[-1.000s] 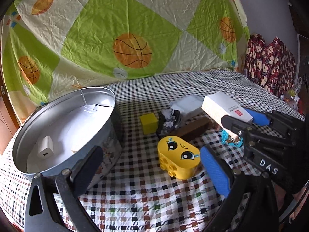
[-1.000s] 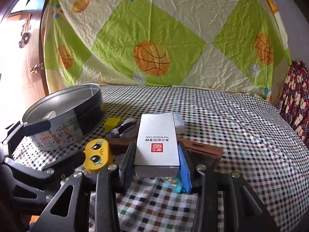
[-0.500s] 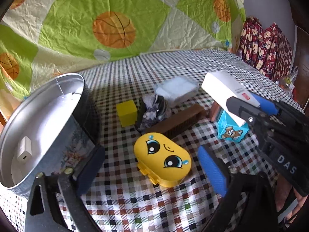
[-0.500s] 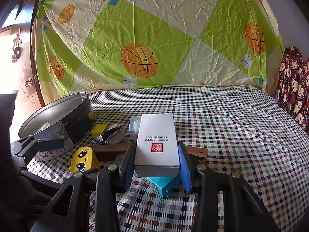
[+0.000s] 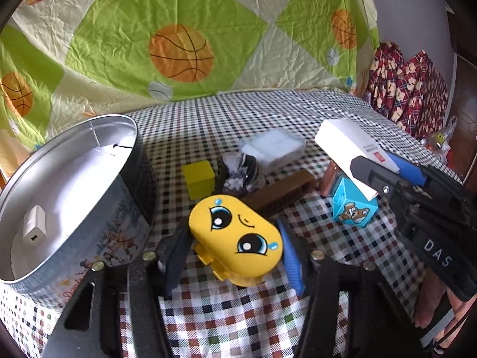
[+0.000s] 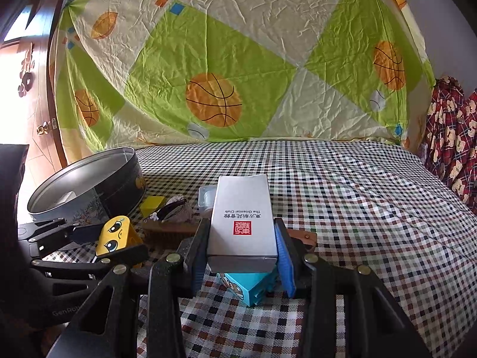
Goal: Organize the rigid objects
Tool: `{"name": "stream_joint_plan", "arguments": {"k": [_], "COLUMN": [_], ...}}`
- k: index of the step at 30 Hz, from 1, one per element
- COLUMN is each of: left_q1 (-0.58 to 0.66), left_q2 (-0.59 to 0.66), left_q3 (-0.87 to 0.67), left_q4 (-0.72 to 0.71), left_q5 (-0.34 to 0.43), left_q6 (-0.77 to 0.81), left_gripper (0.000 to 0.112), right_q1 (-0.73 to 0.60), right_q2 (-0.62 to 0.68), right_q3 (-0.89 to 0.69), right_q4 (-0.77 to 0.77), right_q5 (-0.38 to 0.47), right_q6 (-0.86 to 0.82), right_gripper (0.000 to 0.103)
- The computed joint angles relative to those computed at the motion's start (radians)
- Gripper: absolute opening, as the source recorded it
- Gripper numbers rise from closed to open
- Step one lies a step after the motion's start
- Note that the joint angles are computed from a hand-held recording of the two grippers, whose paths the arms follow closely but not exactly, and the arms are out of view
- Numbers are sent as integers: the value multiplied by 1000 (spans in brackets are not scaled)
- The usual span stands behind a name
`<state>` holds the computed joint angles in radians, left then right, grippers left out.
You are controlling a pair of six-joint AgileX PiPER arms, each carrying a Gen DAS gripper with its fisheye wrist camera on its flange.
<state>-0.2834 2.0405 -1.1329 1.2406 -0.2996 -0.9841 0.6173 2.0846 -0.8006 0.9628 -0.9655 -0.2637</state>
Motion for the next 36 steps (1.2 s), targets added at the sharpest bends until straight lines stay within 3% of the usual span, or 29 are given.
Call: {"name": "stream_joint_plan", "arguments": {"k": [13,17,23,36], "left_q1": [17,24,32,45], "left_q2": [-24,-38,-51,-62], "left_q3": [59,111,167,193], "left_q4": [-312,-504,-669,-709], "left_q5": [-53,-112,-197,-255], "left_q6": [288,455,602,638], "left_gripper": [55,55,55,55], "right_q1": [13,18,24,51], "right_q2": [8,10,12,25], "right_q3": [9,9,11,26], "right_q4": [-8,-4,1,5], "right_q5": [-39,-46,-62,-126], "right_q6": [7,4,3,14], "right_gripper": [43,43,43,43]}}
